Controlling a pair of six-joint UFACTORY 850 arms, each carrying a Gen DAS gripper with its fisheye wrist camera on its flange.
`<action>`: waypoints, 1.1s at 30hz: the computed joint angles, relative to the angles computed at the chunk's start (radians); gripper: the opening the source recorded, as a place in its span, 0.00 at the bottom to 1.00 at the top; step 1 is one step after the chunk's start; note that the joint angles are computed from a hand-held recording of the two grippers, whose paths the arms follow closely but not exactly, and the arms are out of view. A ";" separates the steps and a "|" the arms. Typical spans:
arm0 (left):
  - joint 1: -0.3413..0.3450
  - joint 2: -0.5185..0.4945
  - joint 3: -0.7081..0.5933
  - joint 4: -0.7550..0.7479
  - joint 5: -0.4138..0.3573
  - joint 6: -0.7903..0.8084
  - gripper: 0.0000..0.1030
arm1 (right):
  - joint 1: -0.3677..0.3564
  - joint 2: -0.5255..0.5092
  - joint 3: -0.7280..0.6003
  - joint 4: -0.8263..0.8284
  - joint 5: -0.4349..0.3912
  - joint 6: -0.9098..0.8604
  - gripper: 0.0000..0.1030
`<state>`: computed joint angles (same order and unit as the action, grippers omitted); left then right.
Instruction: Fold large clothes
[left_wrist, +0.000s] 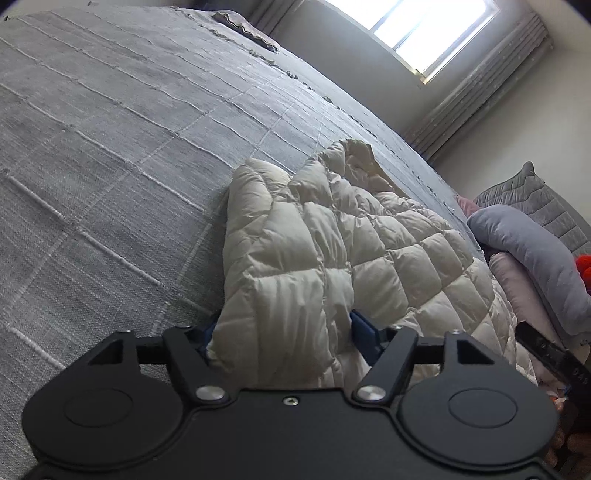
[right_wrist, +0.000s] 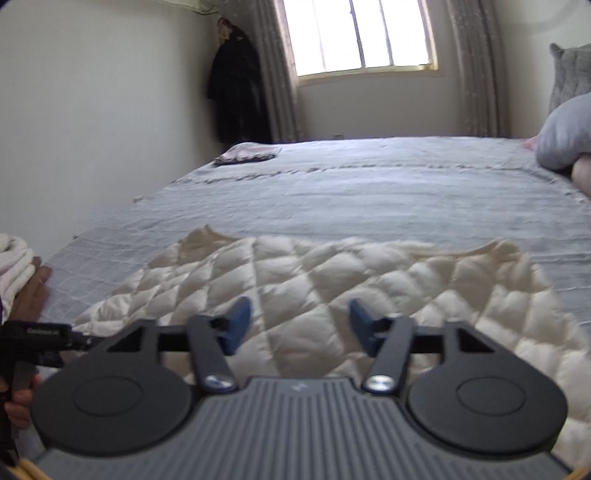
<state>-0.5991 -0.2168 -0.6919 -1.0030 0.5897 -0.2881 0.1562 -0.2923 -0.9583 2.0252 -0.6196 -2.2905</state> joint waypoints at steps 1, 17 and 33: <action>-0.001 0.002 0.006 0.014 0.010 -0.025 0.53 | 0.007 -0.007 -0.003 0.004 0.008 -0.007 0.39; -0.164 0.054 -0.072 -0.026 0.318 0.302 0.28 | 0.004 -0.169 -0.143 -0.242 0.066 0.312 0.21; -0.142 -0.250 -0.529 0.372 0.007 0.306 0.29 | -0.231 -0.256 -0.251 -0.484 -0.349 0.755 0.21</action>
<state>-0.7411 -0.4668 -1.2212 -0.6313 0.5965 0.0178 -0.0745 -0.5480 -1.2097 1.5412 -0.9687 -1.5353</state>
